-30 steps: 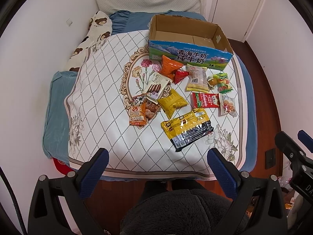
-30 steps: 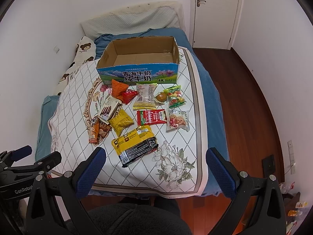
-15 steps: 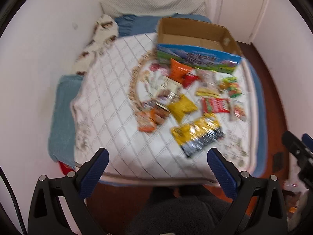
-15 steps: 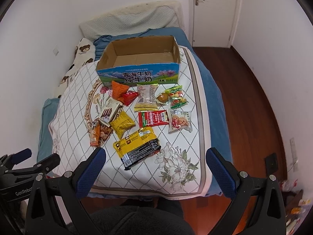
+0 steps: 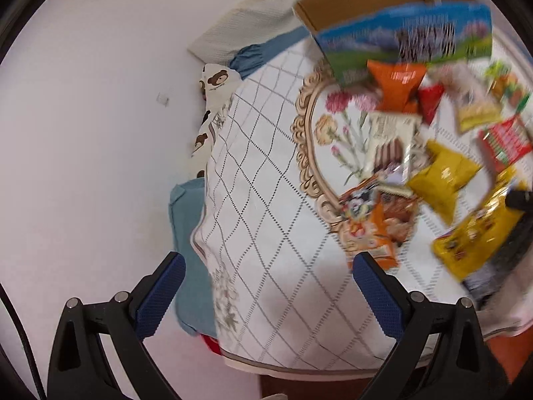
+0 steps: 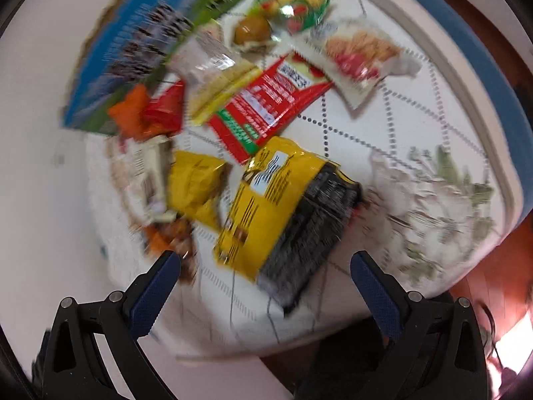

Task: Organize snacks
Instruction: 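Grasp the panda-print bag with the left tool while the right tool grasps the yellow-black noodle pack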

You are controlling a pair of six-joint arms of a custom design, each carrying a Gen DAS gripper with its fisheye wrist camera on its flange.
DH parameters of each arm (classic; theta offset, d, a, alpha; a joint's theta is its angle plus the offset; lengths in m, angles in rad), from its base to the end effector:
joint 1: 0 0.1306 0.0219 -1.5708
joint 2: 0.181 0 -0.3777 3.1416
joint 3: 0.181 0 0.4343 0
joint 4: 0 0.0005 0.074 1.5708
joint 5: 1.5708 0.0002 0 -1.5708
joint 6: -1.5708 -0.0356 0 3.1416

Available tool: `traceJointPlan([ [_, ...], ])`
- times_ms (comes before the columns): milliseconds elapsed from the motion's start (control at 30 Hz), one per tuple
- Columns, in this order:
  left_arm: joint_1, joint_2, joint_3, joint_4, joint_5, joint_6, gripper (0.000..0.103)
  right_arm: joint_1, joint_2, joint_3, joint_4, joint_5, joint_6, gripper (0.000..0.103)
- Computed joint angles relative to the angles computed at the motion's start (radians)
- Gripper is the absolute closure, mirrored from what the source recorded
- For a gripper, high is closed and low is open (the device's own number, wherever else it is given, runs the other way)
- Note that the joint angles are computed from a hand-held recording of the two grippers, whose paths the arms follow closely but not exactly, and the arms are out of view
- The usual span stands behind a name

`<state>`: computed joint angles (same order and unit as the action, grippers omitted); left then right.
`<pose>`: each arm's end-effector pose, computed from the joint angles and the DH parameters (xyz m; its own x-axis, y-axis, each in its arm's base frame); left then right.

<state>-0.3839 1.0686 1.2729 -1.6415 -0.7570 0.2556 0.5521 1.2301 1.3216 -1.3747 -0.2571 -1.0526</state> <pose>0.3252 -0.1055 0.4781 -0.9365 0.1801 -0.3009 -0.0510 0.7791 0.6248 0.3573 0.2301 0.4391 -0.8984 0.4334 0.0713 0.4276 0.8260 0.3672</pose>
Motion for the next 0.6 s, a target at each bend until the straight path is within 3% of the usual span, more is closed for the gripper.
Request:
traceJointPlan([
  [167,0.080,0.012,-0.052,0.071,0.048,-0.086,0.000,0.051,0.137,0.045,-0.062,0.047,-0.090,0.000],
  [300,0.194,0.066,-0.028,0.059,0.276,-0.076,0.000,0.068,0.172,0.054,-0.095,0.045,-0.071,0.001],
  [367,0.254,0.092,-0.010,0.046,0.425,-0.058,0.000,0.074,0.168,0.050,-0.098,0.043,0.005,0.006],
  [500,0.334,0.142,0.002,0.046,0.645,-0.021,0.000,0.101,0.189,0.094,-0.199,0.083,0.197,0.007],
  [600,0.364,0.189,-0.005,0.050,0.767,-0.007,0.000,0.135,0.234,0.163,-0.283,0.185,0.371,0.007],
])
